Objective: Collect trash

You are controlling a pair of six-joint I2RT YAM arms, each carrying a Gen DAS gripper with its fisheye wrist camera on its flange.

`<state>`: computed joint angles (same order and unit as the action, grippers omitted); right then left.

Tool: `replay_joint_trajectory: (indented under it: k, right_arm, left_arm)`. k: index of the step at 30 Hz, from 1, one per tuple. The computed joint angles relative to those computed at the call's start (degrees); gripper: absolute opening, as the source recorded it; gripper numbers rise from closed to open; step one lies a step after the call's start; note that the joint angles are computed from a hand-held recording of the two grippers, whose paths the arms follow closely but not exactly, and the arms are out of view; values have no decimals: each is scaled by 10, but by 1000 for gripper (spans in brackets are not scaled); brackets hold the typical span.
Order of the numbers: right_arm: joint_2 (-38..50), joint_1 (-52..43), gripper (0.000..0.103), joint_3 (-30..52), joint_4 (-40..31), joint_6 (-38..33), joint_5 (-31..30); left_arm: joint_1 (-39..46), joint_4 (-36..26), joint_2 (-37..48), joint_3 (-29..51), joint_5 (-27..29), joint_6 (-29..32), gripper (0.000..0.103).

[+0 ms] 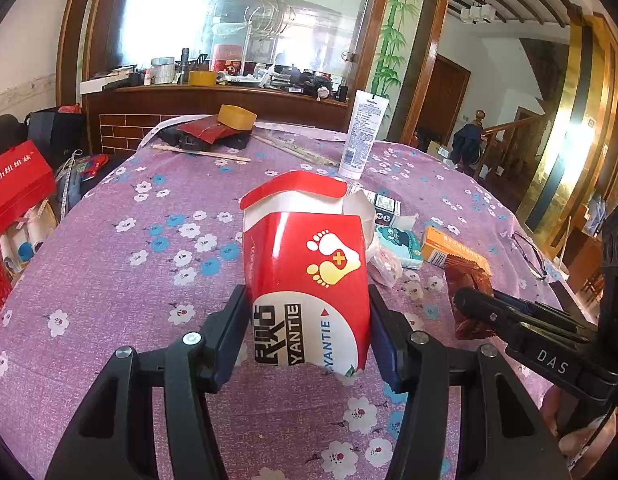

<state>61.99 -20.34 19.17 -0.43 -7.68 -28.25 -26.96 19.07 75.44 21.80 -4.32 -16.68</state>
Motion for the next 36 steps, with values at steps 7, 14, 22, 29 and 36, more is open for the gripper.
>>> replay_joint_trajectory:
  k: [7, 14, 22, 29, 36]
  right_arm:
    - [-11, 7, 32, -5, 3, 0, 13]
    - [-9, 9, 32, -6, 5, 0, 12]
    - [-10, 13, 32, -6, 7, 2, 15]
    - [-19, 19, 32, -10, 8, 1, 29]
    - [-34, 39, 32, -16, 11, 5, 64]
  left_arm:
    - [1, 0, 0, 0, 0, 0, 54]
    - [1, -3, -2, -1, -2, -3, 54]
    - [-6, -8, 1, 2, -11, -10, 54]
    - [-4, -7, 0, 2, -9, -8, 54]
    - [-3, -9, 1, 3, -8, -7, 54]
